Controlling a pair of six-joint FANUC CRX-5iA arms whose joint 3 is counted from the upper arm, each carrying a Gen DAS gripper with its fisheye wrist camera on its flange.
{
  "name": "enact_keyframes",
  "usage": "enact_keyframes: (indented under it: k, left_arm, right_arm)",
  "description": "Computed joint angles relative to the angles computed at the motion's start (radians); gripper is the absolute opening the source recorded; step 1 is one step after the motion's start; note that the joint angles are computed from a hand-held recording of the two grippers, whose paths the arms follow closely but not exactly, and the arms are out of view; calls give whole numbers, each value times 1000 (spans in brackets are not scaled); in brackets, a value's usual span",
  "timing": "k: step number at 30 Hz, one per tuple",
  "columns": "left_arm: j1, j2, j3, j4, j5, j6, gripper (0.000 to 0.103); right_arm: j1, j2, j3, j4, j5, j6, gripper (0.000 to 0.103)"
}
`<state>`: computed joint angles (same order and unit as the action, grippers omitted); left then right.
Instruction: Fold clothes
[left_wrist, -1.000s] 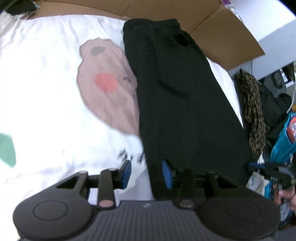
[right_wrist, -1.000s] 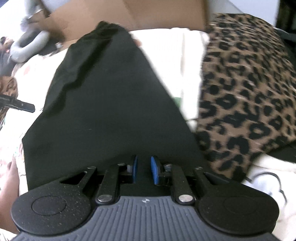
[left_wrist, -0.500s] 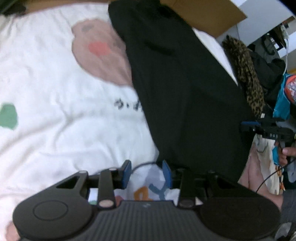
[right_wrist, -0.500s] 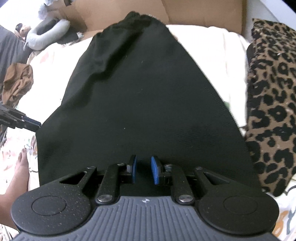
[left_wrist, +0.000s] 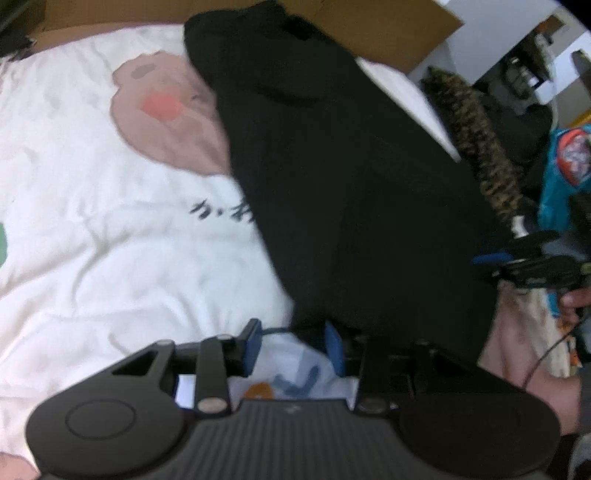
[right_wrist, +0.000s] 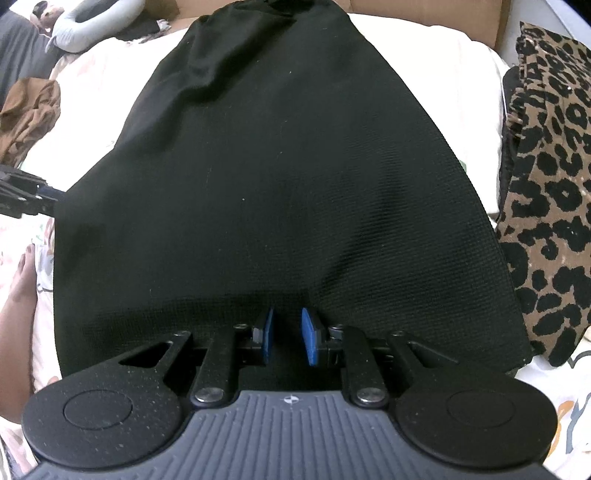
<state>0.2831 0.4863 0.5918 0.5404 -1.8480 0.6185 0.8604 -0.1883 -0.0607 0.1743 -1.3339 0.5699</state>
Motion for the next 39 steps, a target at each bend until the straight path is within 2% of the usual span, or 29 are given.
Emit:
enact_keyframes:
  k: [4,7,12,14,15,16,21,26,28,31,39]
  left_arm:
    - [3,11,6,15,-27,4,40]
    - [-10,-11,-32,-8,15,-22,48]
    - [-6,-43,-115,17,91,-82,47]
    - [-3,-49,-125,20,101,-117,30]
    - [-1,-45,-119,22,97,-117,8]
    - [4,-45,-119,28,100,-111,6]
    - [42,-62,-138,65,101,-98,4]
    - [53,-68,-144,40,97,-78,3]
    - [55,-72,-142,15,101,-66,0]
    - [64,-59,-102,10,83,-56,1]
    - [30,-26,-57,113,68,-23,4]
  right_arm:
    - [-2,1,0,-1,3,3,23]
    - [-2,1,-2,0,6,4,23]
    - [2,3,-3,7,6,5,23]
    - [1,3,-2,7,7,7,23]
    - [-1,4,-1,4,8,9,23]
    - [-4,5,1,2,9,11,23]
    - [-5,2,-2,-1,12,20,23]
    - [2,-12,-9,-3,1,15,23]
    - [6,-15,-10,-3,-5,12,23]
    - [5,-18,-6,-11,-16,9,23]
    - [-4,-16,8,-48,-40,3,23]
